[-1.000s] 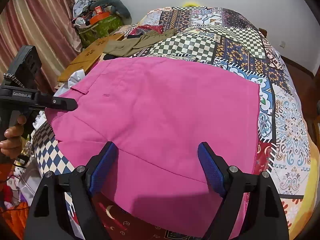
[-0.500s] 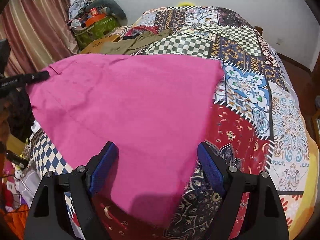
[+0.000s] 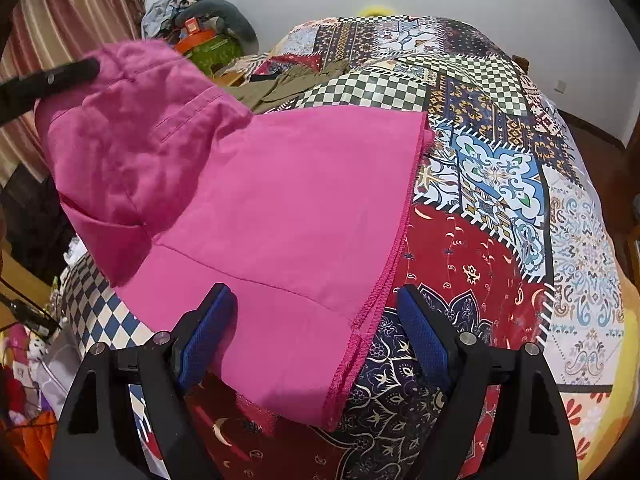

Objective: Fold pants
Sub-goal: 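Lift the trousers' edge with both grippers and fold it over the rest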

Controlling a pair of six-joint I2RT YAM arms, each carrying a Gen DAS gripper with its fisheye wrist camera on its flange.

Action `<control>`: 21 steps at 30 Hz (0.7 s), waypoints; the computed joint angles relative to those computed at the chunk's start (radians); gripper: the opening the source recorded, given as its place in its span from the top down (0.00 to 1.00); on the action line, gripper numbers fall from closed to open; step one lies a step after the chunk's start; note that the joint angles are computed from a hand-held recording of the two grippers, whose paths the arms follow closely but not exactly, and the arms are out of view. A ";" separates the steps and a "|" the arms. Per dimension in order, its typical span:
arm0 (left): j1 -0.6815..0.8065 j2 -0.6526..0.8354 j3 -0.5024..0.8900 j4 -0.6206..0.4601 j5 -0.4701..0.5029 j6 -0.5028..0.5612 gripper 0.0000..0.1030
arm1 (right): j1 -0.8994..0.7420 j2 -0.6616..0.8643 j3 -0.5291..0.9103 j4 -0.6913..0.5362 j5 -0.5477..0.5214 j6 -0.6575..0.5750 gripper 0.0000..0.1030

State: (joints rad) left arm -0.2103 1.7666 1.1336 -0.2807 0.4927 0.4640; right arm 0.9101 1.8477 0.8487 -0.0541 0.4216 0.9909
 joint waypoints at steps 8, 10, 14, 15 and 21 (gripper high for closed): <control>-0.131 0.077 0.058 -0.056 0.021 -0.025 0.84 | 0.004 0.001 -0.016 0.035 0.015 0.013 0.20; -0.156 0.107 0.080 -0.075 0.025 -0.036 0.85 | 0.001 -0.002 -0.026 0.048 0.013 0.011 0.20; -0.192 0.147 0.106 -0.110 0.040 -0.050 0.85 | -0.002 -0.006 -0.039 0.066 0.010 0.011 0.20; -0.200 0.157 0.114 -0.120 0.042 -0.050 0.85 | -0.004 -0.007 -0.042 0.070 0.009 0.010 0.20; -0.213 0.170 0.112 -0.139 0.068 -0.025 0.85 | -0.011 -0.013 -0.059 0.088 0.004 0.006 0.20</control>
